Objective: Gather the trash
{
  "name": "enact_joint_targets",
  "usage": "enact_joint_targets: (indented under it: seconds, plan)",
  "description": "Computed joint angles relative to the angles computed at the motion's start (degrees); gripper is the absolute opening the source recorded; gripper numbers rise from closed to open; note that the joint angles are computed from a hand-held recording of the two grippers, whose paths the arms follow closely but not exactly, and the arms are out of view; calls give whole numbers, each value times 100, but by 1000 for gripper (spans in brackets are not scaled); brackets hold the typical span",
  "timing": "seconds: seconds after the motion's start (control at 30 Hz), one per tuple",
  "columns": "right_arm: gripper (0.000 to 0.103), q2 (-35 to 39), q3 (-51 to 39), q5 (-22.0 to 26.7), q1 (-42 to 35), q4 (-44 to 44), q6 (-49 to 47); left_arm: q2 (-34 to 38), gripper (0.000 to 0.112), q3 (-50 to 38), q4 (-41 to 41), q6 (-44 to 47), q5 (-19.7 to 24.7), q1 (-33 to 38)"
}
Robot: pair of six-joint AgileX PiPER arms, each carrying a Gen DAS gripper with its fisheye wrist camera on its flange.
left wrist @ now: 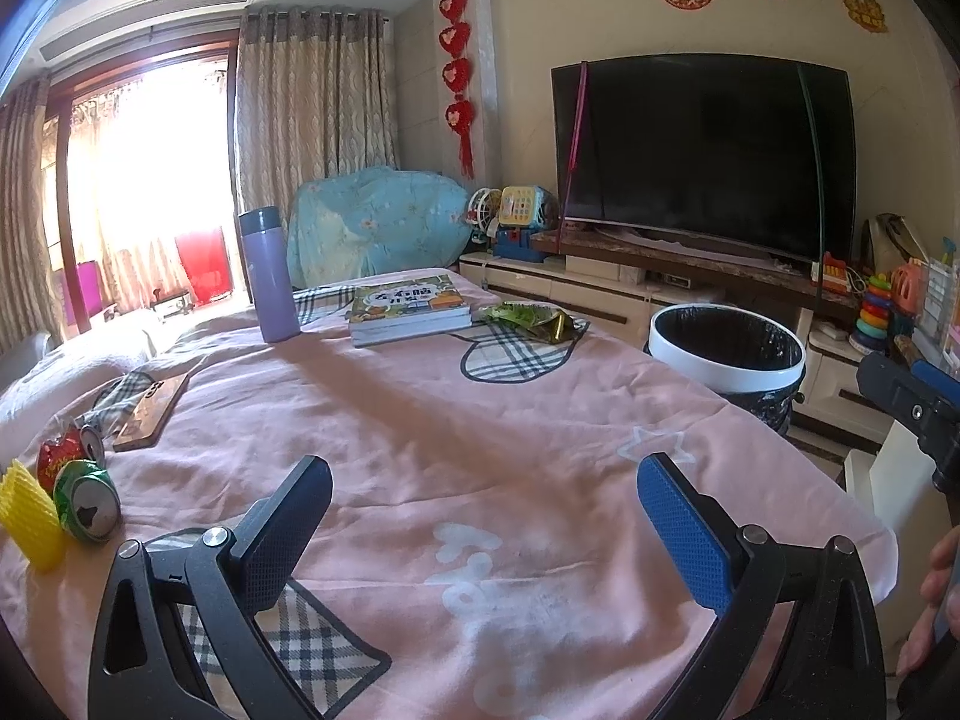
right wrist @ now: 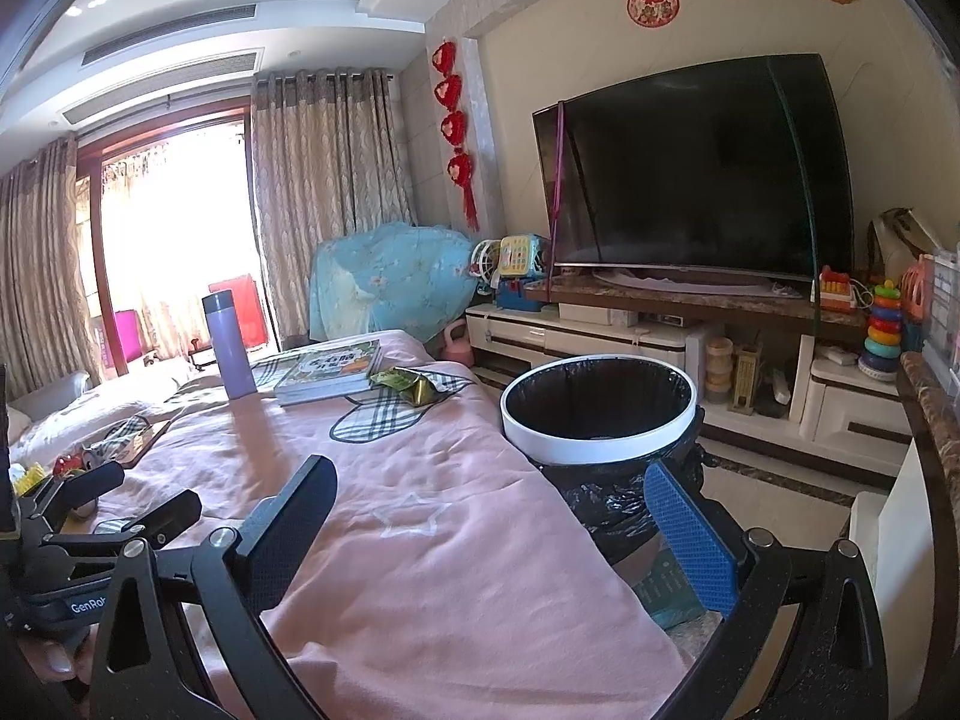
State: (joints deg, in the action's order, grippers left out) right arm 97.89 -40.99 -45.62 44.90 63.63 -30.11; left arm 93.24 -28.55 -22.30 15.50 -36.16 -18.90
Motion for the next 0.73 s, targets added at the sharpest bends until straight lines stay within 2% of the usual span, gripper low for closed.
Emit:
enact_joint_targets:
  seconds: [0.6,0.73]
  plan:
    - [103,78,-52,139,-90,-88,123,-2,103,-91,35,-45,163,-26]
    - [103,92,-102,260,-152,-106,95,-32,102,-150,101,-81,349,14]
